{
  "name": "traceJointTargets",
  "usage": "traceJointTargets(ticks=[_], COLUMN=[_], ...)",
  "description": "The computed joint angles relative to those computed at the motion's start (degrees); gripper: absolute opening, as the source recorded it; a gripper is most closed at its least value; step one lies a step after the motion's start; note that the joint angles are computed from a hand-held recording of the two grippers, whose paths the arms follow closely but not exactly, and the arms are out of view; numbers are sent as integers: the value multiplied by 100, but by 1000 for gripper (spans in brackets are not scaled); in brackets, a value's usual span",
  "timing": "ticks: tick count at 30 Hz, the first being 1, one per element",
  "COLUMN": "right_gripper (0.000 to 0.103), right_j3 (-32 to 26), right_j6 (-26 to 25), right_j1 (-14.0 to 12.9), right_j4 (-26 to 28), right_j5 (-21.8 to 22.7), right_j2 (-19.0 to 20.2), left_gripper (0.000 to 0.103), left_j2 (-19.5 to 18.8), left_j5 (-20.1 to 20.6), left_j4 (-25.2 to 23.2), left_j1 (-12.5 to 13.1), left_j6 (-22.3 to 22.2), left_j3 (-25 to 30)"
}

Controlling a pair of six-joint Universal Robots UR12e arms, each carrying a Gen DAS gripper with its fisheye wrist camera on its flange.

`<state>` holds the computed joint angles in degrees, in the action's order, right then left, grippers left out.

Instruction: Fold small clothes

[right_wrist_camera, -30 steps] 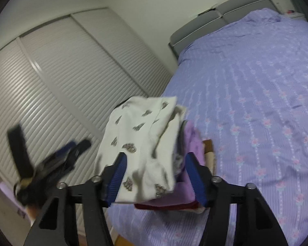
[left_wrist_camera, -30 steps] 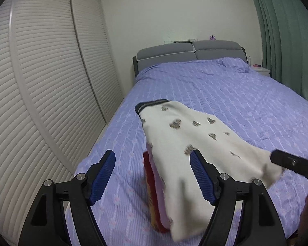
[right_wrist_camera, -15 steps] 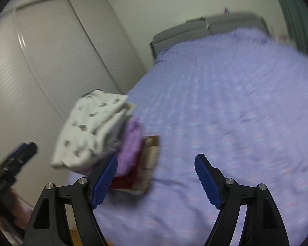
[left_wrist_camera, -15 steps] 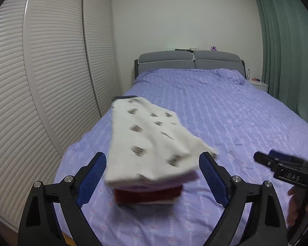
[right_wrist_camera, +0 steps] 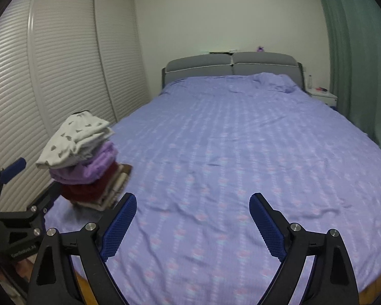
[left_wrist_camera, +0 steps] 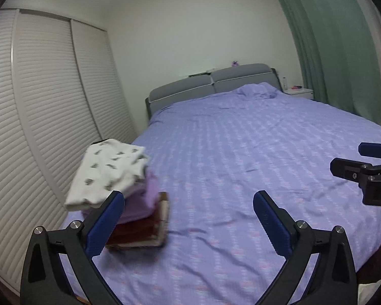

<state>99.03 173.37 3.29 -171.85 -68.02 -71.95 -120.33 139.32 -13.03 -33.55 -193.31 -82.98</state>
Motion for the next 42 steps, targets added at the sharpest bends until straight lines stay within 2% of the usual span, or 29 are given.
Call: traceJointTargets(ticks=[11,14,17,21,29,35,42], right_gripper=[91,91,91,91,91,91,91], right_j3=[578,676,759,828,939,982,1018], right_j6=[-26,-69,-66,-1,-34,-67,-117], right_j1=[-756,-888,-1001,-1079,-1113,-1114,-1104], right_j4=[-332,-444,-560,-624,-758,-775,-804], right_j5=[5,-55,-80,-102,-91,-13,11], right_j2=[-327,-382,-425,-470,-558,-587,-633], left_gripper=[103,103,103,103,103,103,103], left_j2=[-491,-558,-629,-695,-565,-560,-545], left_j5=[-180,-447,-498,-485,-765,-591,-635], left_j4=[-202,-266,-214,-152,-175,-107,-108], left_j1=[-341,-367,-412,-460,-446,-509,-524], left_j6=[-513,-550,-491,-398,-747,-663,-639], left_j3=[729,854,941,1016,880,872,854])
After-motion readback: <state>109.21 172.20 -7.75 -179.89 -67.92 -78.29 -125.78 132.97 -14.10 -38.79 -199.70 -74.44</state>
